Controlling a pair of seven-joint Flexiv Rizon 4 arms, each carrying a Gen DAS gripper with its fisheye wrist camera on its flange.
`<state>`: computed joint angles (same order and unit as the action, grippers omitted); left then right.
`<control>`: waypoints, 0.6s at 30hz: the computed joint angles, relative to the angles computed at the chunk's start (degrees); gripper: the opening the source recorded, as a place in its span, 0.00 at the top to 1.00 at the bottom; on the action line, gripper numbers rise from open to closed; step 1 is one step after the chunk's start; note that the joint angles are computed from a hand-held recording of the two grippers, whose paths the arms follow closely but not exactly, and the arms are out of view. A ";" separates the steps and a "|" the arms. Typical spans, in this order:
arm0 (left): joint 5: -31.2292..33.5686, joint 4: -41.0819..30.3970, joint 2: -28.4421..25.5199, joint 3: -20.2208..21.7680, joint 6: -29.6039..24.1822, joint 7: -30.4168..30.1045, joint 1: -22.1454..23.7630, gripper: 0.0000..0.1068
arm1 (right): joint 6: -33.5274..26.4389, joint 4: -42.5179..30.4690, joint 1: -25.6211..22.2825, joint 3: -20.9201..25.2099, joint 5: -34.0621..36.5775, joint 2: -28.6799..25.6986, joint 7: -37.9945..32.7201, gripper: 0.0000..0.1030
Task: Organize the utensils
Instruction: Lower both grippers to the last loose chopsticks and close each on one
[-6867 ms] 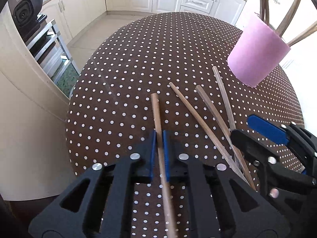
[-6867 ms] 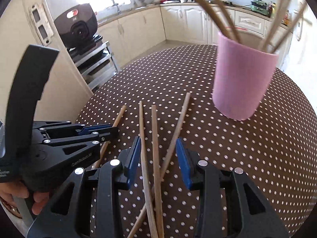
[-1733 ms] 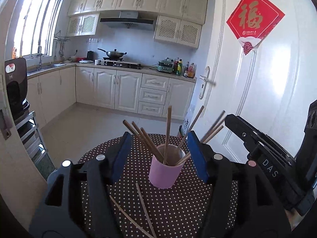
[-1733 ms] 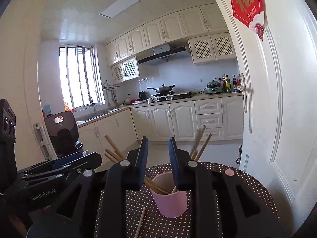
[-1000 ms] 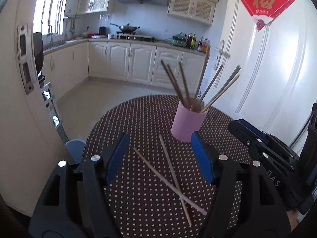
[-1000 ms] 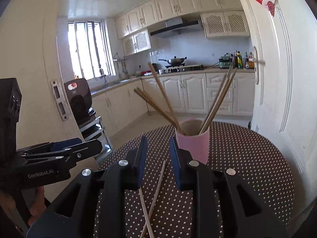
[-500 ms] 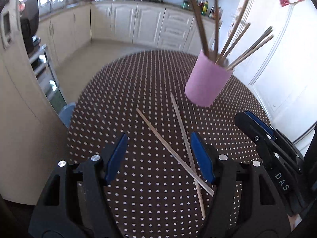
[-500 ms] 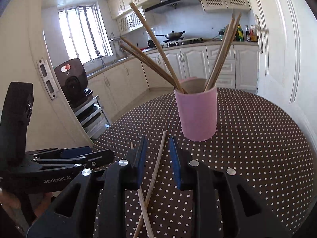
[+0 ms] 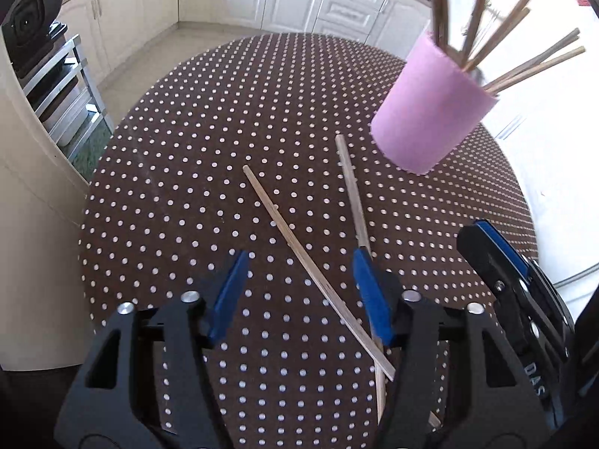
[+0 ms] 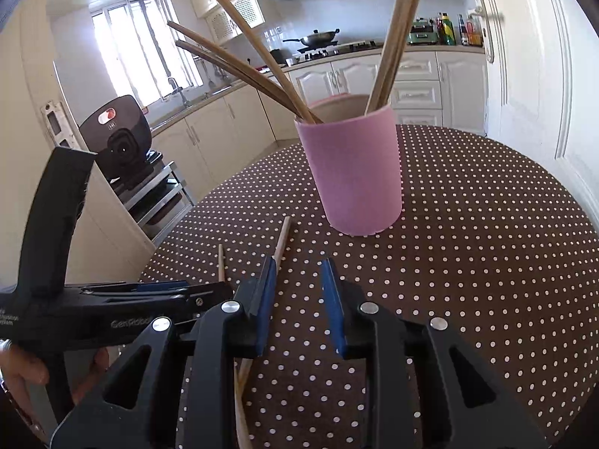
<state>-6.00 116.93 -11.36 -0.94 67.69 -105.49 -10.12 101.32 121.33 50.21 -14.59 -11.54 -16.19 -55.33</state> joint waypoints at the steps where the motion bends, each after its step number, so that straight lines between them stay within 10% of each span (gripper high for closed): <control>1: -0.57 -0.47 -0.39 -0.16 -1.05 0.22 0.23 0.57 | -0.35 -0.24 -1.02 1.08 -0.10 -0.07 -0.09 0.75; 18: 2.30 -2.89 -2.63 0.44 -1.14 1.10 1.85 0.94 | -16.37 -11.64 -22.75 26.54 -4.97 -5.35 -4.19 0.72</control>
<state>-3.70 114.04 -14.00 -0.49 66.55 -104.38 -8.27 84.96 109.69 27.46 11.95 -16.50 -21.53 -59.52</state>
